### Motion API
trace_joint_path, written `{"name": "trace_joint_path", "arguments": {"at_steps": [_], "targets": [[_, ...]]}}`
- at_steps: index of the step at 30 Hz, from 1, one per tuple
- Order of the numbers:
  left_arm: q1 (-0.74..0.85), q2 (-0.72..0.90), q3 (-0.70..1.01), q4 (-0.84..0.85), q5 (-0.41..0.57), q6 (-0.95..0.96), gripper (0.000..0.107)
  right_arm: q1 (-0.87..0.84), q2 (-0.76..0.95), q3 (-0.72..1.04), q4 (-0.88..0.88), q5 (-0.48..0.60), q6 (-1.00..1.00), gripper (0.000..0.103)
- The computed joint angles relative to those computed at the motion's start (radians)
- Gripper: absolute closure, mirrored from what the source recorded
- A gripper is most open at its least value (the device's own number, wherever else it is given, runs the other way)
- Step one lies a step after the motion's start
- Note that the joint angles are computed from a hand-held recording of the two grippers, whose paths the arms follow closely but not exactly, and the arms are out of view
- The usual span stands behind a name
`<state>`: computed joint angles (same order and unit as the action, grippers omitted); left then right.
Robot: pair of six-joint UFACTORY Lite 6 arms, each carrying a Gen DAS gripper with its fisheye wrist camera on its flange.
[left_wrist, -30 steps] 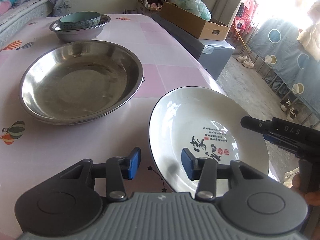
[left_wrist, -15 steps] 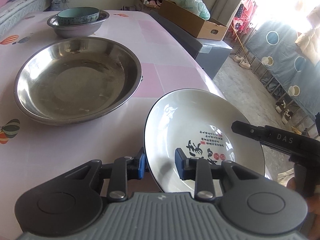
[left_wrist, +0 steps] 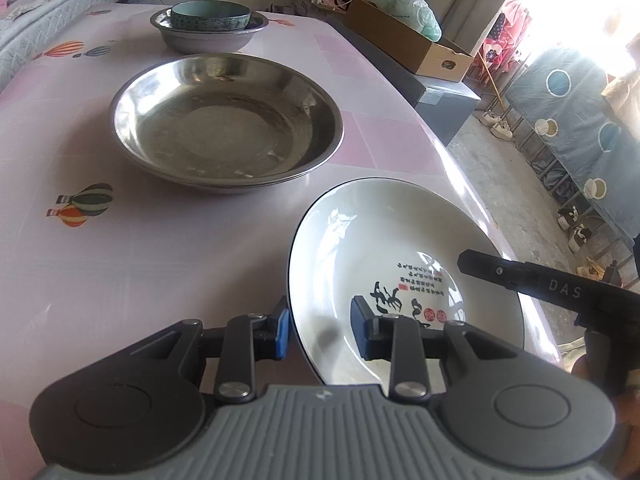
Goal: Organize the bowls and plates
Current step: 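Close the left tool on the white plate rim while the right tool grips it too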
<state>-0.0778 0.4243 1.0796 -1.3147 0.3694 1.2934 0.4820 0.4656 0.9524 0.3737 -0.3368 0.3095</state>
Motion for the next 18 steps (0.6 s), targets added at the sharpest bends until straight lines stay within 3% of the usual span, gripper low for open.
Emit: {"name": "trace_joint_path", "arguments": {"at_steps": [18], "targets": [[0.160,-0.088,-0.123,-0.078,0.036,0.122,0.073,0.131,0.108,0.220,0.371,0.119,-0.373,0.068]]}}
